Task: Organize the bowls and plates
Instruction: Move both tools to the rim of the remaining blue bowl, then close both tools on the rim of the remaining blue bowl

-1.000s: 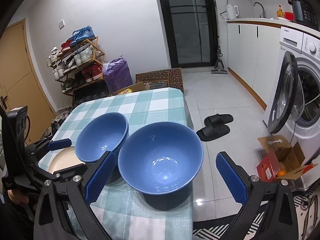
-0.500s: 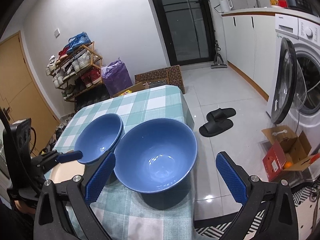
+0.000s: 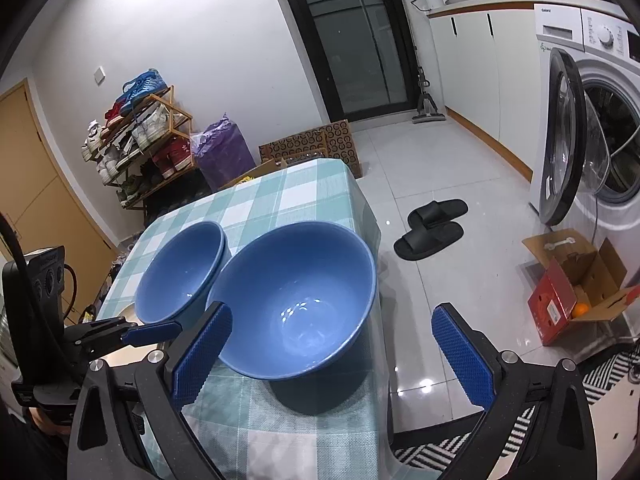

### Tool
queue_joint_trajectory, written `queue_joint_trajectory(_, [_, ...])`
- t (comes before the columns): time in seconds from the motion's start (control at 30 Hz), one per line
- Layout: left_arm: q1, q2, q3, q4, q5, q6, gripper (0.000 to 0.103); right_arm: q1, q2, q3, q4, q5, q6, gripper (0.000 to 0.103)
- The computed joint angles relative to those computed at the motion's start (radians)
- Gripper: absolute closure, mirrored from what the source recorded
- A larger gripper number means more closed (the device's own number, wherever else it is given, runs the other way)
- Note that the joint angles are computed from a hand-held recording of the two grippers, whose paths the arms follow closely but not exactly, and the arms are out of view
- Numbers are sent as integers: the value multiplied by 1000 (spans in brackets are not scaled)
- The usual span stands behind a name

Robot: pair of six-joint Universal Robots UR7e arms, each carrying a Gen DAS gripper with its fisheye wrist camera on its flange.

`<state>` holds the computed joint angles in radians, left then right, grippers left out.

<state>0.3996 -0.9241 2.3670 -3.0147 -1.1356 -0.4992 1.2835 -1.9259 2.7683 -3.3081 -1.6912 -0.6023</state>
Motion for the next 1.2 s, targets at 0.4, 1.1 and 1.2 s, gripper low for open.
queue_joint_trajectory(0.4, [27,47,-29,-3,37,-20,53,-7,147,-46,-54,-33,31,19])
queue_joint_trajectory(1.1, [53,73,-50,-16,40,18,61,19,332,-112,-145,-101,54,57])
queue_joint_trajectory(1.2, [52,73,-51,-14,43,19,62,22,341,-111,-163,-114,49,62])
